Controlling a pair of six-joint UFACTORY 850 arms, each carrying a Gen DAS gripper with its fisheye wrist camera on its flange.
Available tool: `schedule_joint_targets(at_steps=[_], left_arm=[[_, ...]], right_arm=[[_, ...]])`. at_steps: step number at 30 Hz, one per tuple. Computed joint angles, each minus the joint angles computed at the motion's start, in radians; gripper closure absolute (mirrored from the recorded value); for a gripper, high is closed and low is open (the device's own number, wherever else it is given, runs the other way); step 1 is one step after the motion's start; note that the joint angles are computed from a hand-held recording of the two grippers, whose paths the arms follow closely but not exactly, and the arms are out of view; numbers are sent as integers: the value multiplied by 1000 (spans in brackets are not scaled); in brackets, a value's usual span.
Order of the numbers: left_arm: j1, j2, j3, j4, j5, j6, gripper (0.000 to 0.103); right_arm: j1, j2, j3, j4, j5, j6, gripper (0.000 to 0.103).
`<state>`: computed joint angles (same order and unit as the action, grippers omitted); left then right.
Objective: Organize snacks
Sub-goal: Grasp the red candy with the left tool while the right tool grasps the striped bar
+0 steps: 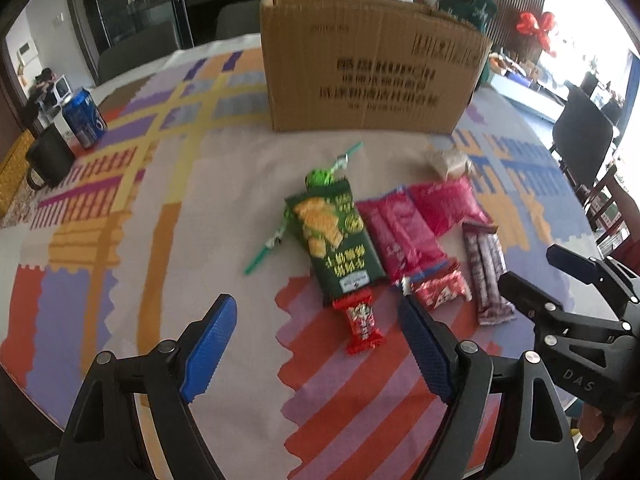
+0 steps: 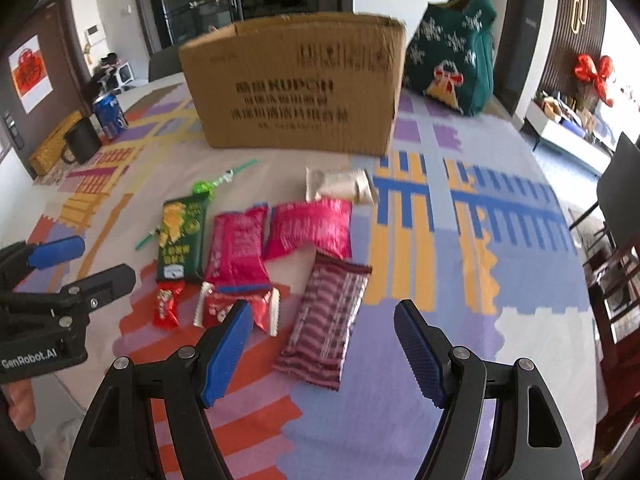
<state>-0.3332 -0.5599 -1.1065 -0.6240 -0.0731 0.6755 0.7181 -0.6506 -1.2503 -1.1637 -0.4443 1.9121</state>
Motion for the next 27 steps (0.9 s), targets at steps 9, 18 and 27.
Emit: schedule_joint_targets(at_steps=[9,18,27], left_arm=[[-9,-72,-53,235,-56,-255,30],[-22,-107,-81,363,-76,-389,36],[-37,-123,-97,473,-82,-493,46]], right_arm=[[-8,-33,-13,75,15,-42,30],[-24,-63,-34,109,21,-50,36],[-35,-108,-88,208,7,-139,41]])
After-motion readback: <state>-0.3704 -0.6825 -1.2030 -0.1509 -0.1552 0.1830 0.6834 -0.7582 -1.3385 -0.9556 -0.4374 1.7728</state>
